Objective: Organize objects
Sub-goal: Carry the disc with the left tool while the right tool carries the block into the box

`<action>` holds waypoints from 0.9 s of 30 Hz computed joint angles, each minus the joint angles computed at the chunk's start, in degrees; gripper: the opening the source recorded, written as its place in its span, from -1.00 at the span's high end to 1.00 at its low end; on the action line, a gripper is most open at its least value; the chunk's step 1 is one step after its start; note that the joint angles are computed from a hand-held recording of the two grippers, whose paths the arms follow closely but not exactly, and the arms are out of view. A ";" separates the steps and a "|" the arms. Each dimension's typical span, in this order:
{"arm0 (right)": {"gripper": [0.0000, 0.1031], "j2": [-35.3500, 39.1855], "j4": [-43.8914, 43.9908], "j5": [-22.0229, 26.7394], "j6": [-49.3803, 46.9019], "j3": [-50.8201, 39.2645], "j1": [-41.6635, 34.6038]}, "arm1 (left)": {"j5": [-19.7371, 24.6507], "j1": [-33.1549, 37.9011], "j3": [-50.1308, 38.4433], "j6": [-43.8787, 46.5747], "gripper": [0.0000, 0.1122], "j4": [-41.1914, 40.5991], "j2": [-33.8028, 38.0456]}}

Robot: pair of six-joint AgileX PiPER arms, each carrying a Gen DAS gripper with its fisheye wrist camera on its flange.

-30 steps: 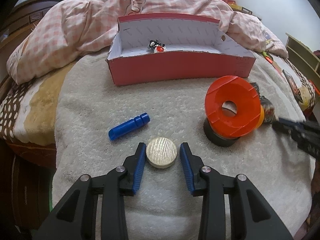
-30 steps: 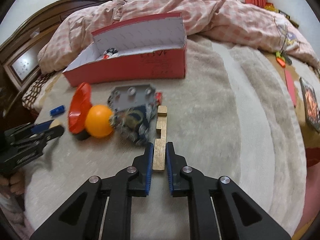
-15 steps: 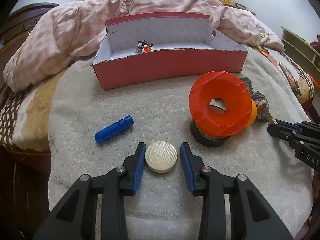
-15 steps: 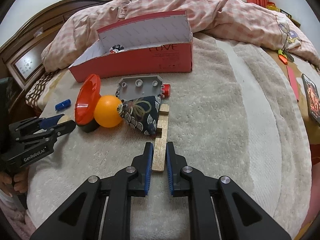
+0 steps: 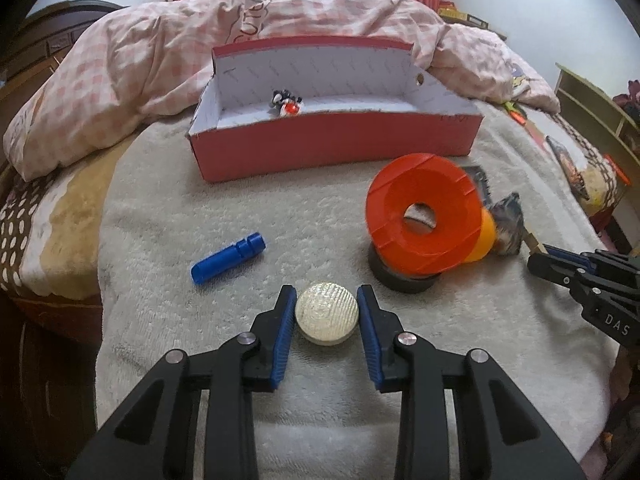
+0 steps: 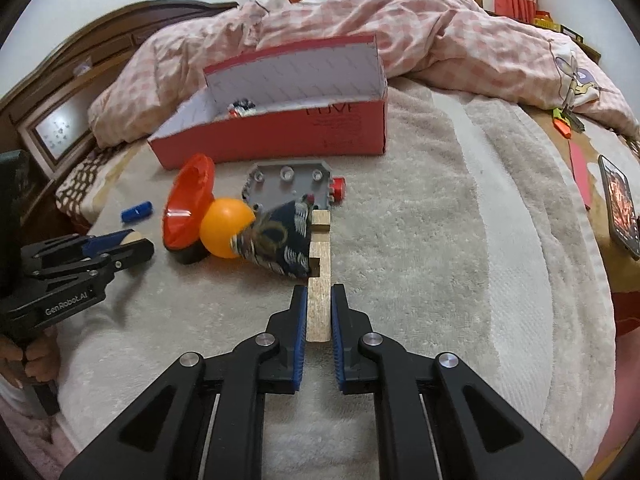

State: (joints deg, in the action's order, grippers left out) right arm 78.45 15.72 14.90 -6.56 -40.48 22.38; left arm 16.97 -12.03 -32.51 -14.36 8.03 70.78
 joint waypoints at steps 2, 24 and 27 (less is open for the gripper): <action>0.76 -1.04 3.28 0.16 -3.07 0.06 -0.53 | 0.32 0.17 -0.42 1.06 0.46 -0.78 -0.79; 0.76 2.62 18.01 4.18 -21.67 -10.68 -3.18 | 1.22 2.91 -15.90 12.03 0.46 -8.75 6.32; 0.76 4.13 17.87 4.46 -22.18 -12.82 -2.74 | 1.01 3.13 -17.90 12.30 0.46 -8.92 8.04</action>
